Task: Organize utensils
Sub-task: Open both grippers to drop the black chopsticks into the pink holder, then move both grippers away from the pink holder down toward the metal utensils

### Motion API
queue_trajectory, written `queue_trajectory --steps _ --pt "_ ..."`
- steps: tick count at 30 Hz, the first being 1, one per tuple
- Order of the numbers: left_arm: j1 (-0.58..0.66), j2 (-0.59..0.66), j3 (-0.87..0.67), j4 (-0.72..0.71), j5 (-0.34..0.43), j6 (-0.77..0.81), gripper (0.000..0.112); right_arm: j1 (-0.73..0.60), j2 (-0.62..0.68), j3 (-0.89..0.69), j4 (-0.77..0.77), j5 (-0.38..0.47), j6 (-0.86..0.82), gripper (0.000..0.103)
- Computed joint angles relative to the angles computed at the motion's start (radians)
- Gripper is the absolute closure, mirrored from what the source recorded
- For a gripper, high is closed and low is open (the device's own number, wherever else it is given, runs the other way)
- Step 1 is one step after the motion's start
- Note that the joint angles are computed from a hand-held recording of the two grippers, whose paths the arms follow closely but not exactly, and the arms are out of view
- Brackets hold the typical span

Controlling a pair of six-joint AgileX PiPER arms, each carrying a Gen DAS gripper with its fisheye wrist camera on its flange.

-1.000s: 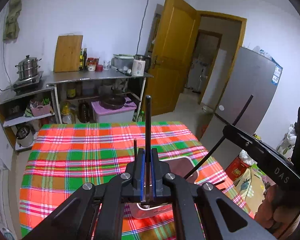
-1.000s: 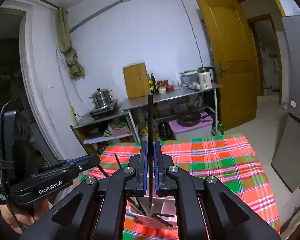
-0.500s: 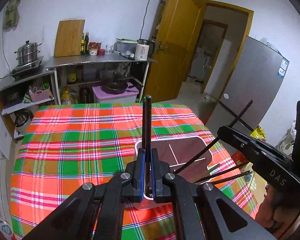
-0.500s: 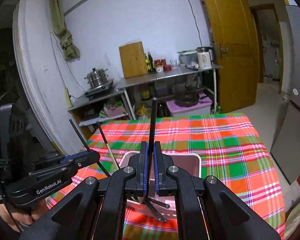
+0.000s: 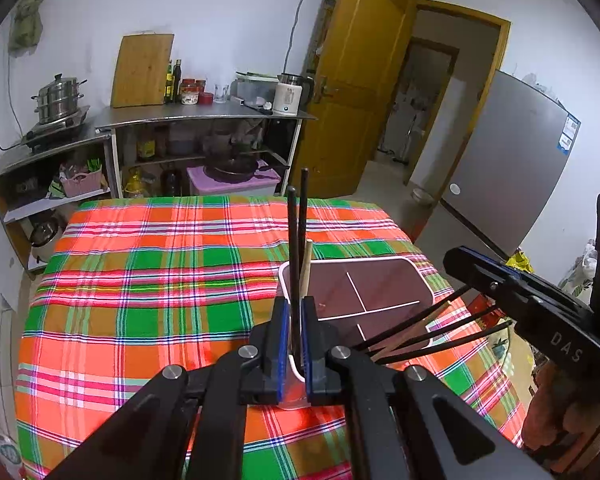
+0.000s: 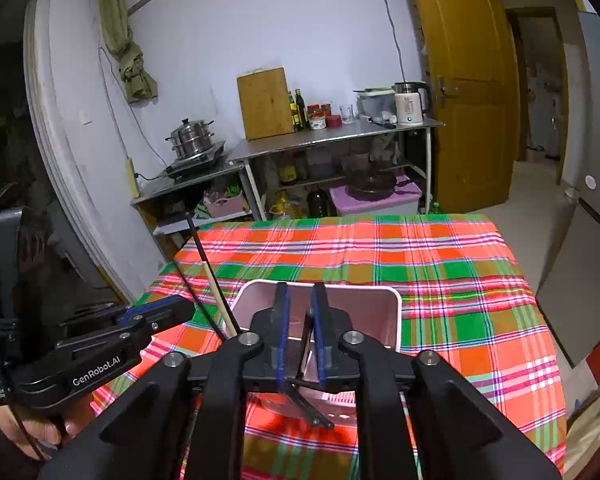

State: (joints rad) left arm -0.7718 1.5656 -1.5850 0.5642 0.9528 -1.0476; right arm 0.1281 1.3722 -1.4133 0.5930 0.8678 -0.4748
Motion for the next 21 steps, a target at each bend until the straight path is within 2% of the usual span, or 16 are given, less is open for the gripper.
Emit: queue_trajectory --steps 6,15,21 --pt "-0.04 -0.056 0.038 0.059 0.014 -0.049 0.103 -0.028 -0.051 0.015 0.016 0.013 -0.02 0.09" --pt "-0.189 -0.125 0.1 0.195 0.106 -0.184 0.102 -0.117 -0.174 0.093 0.094 0.06 -0.093 0.089" --pt "-0.305 -0.17 0.179 0.259 0.154 -0.302 0.102 -0.207 -0.266 0.173 0.156 0.123 -0.164 0.088"
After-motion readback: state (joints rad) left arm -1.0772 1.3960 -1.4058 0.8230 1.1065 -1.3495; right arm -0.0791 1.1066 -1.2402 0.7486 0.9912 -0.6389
